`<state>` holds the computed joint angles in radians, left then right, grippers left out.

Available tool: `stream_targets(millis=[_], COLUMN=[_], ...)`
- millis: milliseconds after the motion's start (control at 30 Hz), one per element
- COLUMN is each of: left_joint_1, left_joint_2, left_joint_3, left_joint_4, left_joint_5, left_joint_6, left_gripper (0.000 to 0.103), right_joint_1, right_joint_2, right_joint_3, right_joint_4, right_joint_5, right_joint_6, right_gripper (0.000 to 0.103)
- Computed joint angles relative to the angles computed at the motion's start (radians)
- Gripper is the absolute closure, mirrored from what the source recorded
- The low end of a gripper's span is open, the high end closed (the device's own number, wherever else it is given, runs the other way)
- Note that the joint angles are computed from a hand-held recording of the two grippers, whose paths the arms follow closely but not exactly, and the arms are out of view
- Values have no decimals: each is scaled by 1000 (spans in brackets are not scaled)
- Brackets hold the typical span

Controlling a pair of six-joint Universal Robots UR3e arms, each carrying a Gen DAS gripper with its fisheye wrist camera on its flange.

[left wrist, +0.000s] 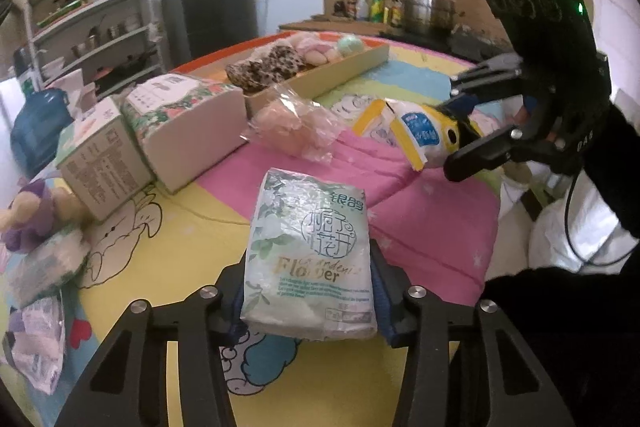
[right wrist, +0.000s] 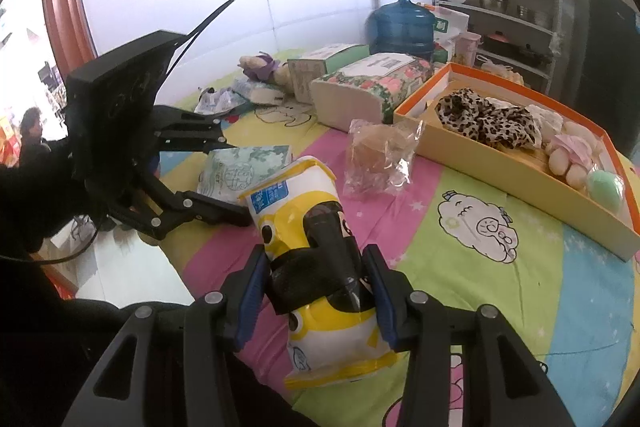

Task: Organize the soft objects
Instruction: 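Grasp the white-green tissue pack with the left gripper while the right gripper grasps the yellow-white bag, then carry the tissue pack and yellow-white bag into the box lid and release both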

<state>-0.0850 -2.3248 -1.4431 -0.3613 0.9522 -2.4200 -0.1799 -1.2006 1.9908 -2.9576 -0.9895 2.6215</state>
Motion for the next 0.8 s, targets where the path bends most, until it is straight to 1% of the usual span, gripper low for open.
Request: stream_targets(millis=[133, 267, 333, 467, 600, 667, 800], left_joint_1=[14, 3, -13, -51, -80, -96, -140], left_joint_2=[23, 28, 34, 48, 60, 62, 44], left_joint_3=[-69, -103, -118, -113, -89, -71, 18], left_joint_4=[87, 170, 220, 276, 314, 319, 289], left_joint_5=[-39, -42, -14, 59, 99, 114, 175], left_joint_6=[-75, -156, -208, -310, -400, -433, -507], left_gripper=[53, 53, 53, 53, 53, 53, 53], right_joint_1=[-7, -8, -13, -15, -17, -22, -46], right_joint_2=[0, 2, 0, -5, -11, -13, -19], right_joint_3=[11, 11, 14, 19, 12, 8, 11], right_joint_4=[-26, -61, -82, -128, -162, -175, -208], right_joint_5=[17, 29, 30, 5, -52, -80, -124], right_joint_6=[20, 64, 87, 148, 227, 259, 303], right_gripper=[55, 55, 55, 55, 55, 55, 55])
